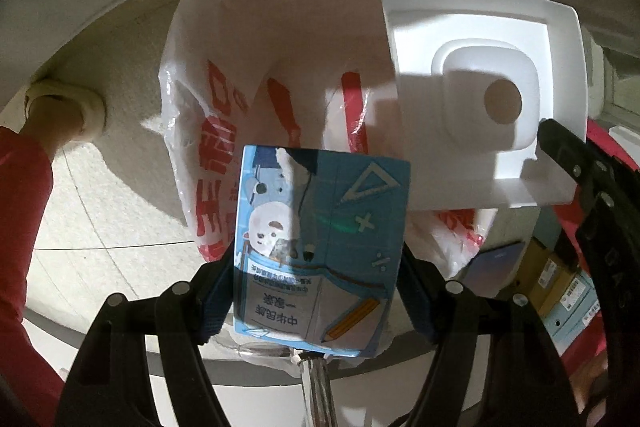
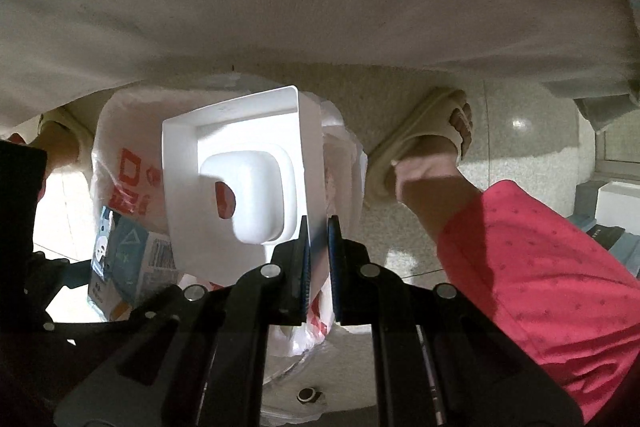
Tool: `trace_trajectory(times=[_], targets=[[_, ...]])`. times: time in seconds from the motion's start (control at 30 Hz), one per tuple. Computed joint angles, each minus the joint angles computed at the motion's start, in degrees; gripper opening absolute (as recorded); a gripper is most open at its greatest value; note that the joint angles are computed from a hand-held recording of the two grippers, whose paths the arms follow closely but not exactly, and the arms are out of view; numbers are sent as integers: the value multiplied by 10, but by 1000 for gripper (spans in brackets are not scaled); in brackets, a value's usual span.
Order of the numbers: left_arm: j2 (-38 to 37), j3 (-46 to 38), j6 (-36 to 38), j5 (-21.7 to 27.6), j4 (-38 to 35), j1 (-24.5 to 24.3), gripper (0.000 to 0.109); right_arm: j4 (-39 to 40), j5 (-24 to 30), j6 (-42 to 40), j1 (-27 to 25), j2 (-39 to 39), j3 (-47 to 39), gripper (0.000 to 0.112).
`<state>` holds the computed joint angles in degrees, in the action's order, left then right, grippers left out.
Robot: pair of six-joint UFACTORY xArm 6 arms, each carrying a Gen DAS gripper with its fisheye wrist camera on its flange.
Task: Collect trash
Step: 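Open both tools over the white plastic bag to drop the items, then move both tools back up over the remaining items on the bed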
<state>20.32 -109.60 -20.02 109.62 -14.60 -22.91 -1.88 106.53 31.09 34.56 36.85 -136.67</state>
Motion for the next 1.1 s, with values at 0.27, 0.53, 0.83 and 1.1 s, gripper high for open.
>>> trace_trajectory(times=[0.27, 0.53, 0.83, 1.1], targets=[[13, -4, -8, 1, 1, -5, 69, 4, 42, -7, 6, 55, -75, 9], [20, -9, -26, 16, -6, 5, 73, 41, 41, 4, 0, 56, -62, 42], [22, -22, -29, 21, -6, 11, 74, 35, 41, 1, 2, 55, -67, 45], [-5, -5, -28, 15, -1, 11, 75, 20, 69, -7, 11, 77, -131, 45]])
